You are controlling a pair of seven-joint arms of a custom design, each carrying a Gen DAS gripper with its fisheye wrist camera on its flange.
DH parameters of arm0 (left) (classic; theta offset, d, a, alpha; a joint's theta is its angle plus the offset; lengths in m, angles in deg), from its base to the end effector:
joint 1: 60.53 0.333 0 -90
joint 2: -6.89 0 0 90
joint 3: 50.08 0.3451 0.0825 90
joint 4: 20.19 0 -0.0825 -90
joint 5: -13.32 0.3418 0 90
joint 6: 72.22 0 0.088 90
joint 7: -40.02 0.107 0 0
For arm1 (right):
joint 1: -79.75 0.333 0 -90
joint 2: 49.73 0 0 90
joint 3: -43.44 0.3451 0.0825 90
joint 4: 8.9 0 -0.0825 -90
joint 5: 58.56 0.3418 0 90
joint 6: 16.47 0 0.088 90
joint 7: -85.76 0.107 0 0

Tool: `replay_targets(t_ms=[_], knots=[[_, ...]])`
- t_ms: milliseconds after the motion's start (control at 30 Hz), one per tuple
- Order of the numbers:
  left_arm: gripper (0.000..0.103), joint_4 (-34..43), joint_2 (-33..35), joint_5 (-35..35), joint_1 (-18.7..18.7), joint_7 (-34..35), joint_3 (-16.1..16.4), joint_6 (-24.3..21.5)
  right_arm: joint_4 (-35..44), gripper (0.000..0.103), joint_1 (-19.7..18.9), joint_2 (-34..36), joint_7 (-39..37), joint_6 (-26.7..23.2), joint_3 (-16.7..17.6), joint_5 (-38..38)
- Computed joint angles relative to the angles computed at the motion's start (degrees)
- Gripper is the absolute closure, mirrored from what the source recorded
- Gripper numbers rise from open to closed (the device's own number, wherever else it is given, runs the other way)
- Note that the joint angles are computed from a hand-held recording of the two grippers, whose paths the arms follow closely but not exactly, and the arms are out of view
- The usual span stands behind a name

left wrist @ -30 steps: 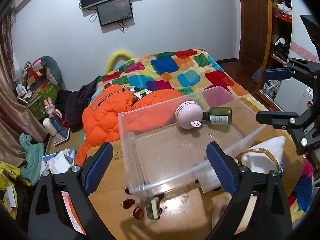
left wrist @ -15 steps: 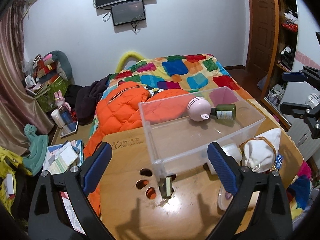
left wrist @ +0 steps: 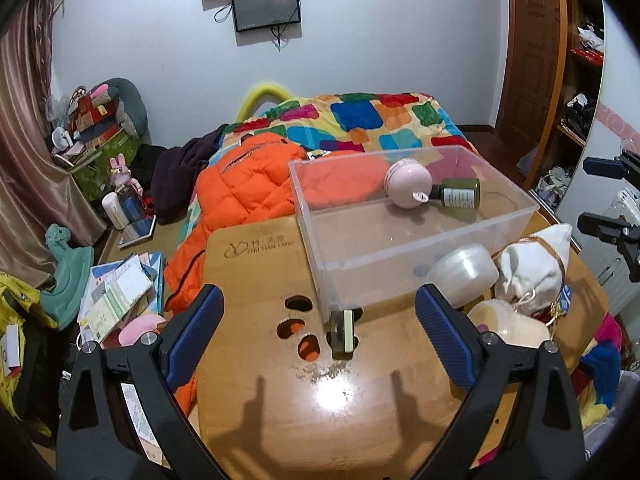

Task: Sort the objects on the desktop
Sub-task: 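Withdraw both open tools from the bin toward the table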

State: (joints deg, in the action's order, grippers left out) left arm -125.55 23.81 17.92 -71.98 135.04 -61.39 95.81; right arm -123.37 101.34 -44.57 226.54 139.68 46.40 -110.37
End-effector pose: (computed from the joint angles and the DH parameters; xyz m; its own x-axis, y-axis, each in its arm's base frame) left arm 0.6029 -0.2412 0.5181 -0.4713 -0.8789 -0.0741 -0.5874 0.3754 -0.7170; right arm 0.5144 0.2660 0.5262 0.1728 -0.9641 0.2016 -0.6483 -0.2654 -0.7136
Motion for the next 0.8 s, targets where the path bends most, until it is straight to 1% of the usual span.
replay_targets(t_ms=[167, 333, 467, 567, 667, 700, 733, 767, 800], knots=[[0.006, -0.76, 0.62, -0.29, 0.02, 0.01, -0.12, -0.44, -2.25, 0.015, -0.24, 0.06, 1.46, 2.27, -0.20, 1.09], [0.006, -0.97, 1.41, -2.91, 1.35, 1.10, -1.44, -1.28, -5.76, 0.015, -0.72, -1.53, 6.42, 4.63, -0.60, -1.05], [0.006, -1.31, 2.07, -4.51, 1.72, 1.34, -1.78, -1.23, -9.12, 0.015, -1.72, -3.07, 11.70, 5.15, -0.37, -4.10], [0.006, -1.19, 2.71, -2.43, -0.31, -1.25, 0.48, -0.30, -11.13, 0.015, -2.56, -3.66, 13.09, 5.04, 0.13, -4.09], [0.006, -1.02, 3.42, -1.36, -0.64, -2.11, 0.72, 0.29, -13.59, 0.015, -3.22, -4.27, 14.93, 6.08, 0.52, -4.64], [0.008, -0.94, 3.65, -1.37, -0.45, -2.00, 0.43, 0.36, -14.37, 0.015, -3.39, -4.45, 15.34, 6.44, 0.66, -4.68], [0.013, -0.90, 3.86, -1.30, -0.39, -2.03, 0.34, 0.35, -15.00, 0.015, -3.54, -4.60, 15.91, 6.74, 0.79, -5.01], [0.022, -0.68, 4.13, -1.25, -0.37, -2.04, 0.25, 0.00, -15.66, 0.015, -3.63, -4.71, 16.48, 6.87, 0.95, -5.26], [0.026, -0.23, 4.44, -1.72, 0.14, -1.48, -0.43, -0.90, -16.11, 0.015, -3.74, -4.70, 16.53, 7.10, 1.07, -5.15]])
